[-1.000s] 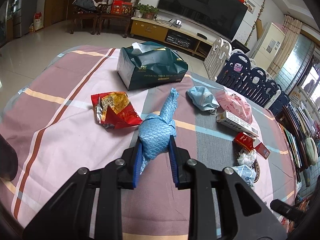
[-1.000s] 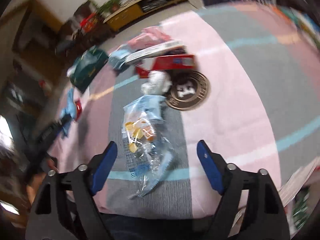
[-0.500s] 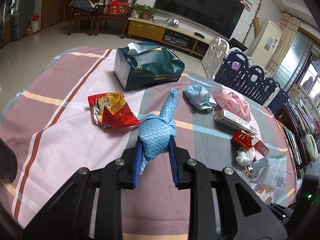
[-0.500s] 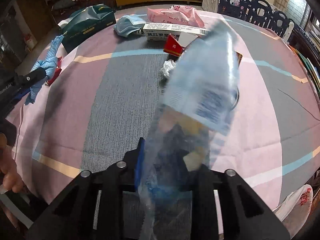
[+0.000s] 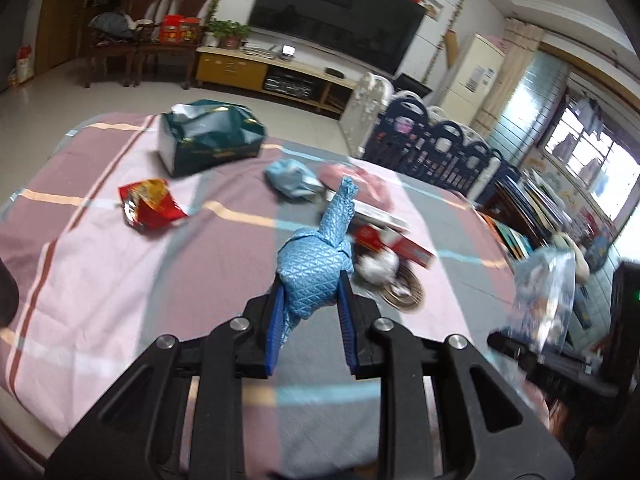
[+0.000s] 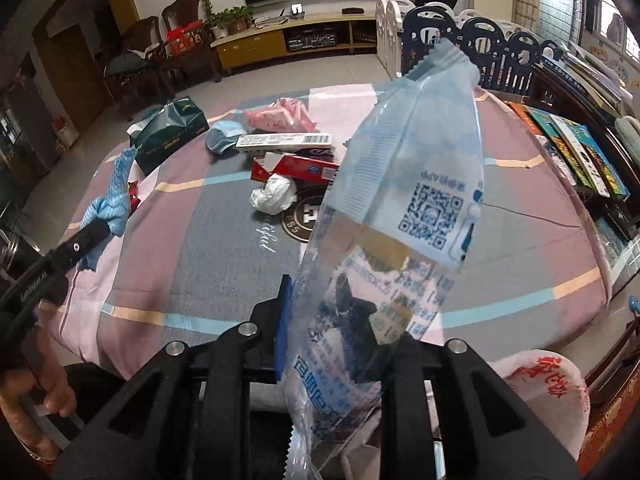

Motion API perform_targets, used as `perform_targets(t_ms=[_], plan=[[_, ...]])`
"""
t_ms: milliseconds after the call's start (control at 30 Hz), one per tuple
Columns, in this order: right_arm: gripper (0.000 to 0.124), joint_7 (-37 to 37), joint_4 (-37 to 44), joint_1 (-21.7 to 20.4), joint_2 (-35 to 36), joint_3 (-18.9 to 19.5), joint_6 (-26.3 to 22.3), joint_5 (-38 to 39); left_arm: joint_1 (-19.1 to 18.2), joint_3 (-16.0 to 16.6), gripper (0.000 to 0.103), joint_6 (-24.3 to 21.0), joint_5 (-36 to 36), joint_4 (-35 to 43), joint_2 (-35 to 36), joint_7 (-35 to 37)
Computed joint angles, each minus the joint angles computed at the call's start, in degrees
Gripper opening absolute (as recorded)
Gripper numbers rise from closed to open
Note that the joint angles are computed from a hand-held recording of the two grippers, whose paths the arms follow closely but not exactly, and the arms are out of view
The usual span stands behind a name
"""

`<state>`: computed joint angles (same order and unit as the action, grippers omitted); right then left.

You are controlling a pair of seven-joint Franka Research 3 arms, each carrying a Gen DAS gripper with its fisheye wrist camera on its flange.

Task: Collect trash
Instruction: 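Carry the glove and plastic bag to the bin and open both tools inside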

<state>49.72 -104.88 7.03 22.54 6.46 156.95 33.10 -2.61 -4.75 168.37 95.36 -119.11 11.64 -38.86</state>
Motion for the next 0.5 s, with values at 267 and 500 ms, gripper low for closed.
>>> perform_targets(t_ms=[267,500], plan=[[0.023,-13.3,-9.7,-6.2,-10.2,-2.0,-1.9,8.7,-6.8,-3.9,0.026,-3.0,-13.2,0.4,-2.2,18.9],[0.023,-17.4,-15.0,-7.3,-14.1,-6.6,-3.6,7.8,-12.7,-5.2,0.026,-5.1,-23.2,5.9,1.1,34.1]])
